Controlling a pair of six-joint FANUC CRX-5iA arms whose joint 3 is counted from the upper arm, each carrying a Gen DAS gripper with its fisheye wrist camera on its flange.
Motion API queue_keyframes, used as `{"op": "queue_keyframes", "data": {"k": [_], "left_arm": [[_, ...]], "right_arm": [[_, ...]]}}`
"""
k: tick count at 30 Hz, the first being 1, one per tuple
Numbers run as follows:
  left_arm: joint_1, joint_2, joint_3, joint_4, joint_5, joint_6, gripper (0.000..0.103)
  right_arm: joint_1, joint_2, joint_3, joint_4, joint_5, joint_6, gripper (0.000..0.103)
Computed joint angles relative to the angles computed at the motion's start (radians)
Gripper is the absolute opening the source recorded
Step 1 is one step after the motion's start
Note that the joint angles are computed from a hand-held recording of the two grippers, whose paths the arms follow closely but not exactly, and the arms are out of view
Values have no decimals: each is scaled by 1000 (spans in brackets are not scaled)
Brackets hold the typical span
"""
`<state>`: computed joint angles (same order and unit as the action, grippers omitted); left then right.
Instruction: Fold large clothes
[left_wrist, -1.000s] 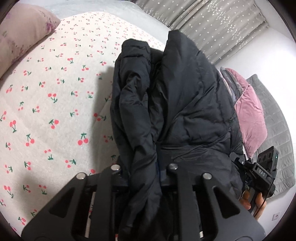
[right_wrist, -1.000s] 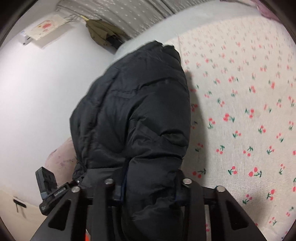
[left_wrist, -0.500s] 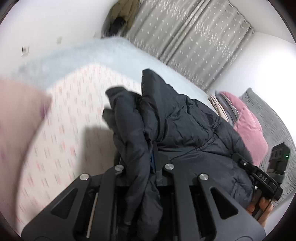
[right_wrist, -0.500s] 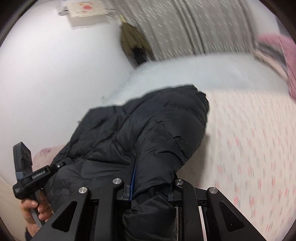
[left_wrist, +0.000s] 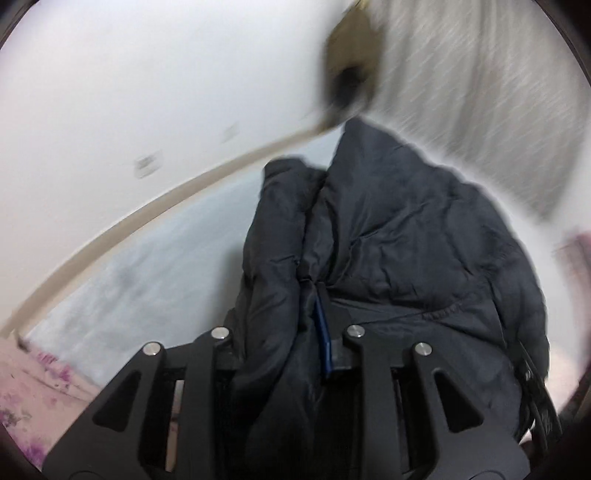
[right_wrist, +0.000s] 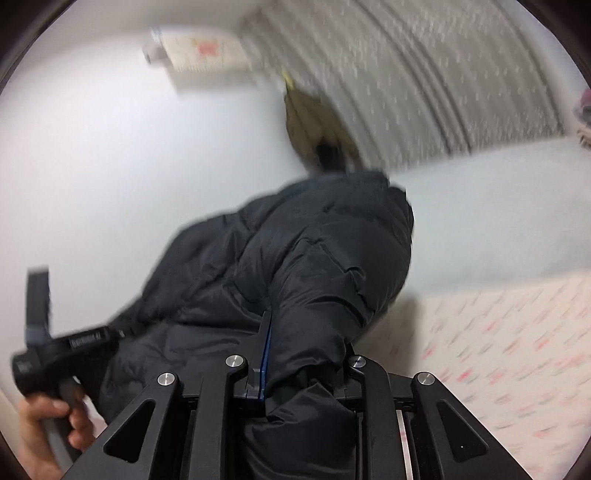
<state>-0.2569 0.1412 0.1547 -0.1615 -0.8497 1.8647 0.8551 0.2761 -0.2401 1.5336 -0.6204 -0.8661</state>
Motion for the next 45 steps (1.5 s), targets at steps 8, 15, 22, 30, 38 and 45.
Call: {"op": "queue_keyframes", "data": {"k": [8, 15, 22, 30, 38, 45], "left_arm": [[61, 105, 36, 8, -22, 56, 51], [120, -58, -110, 105, 60, 32, 57], [136, -429, -420, 238, 111, -96, 79], [-179, -789, -499, -65, -150, 98, 88], [-851, -834, -390, -558, -509, 489, 102], [-1215, -698, -295, -848, -750, 677, 102]], "right_arm": [[-67, 164, 80, 41, 240, -144, 43], [-76, 47, 2, 0, 338, -170, 67], [207, -175, -126, -340, 21, 197, 79], [542, -261, -86, -410, -386, 253, 87], [814, -246, -4, -453, -674, 341, 95], [892, -250, -24, -436, -780, 321, 103]]}}
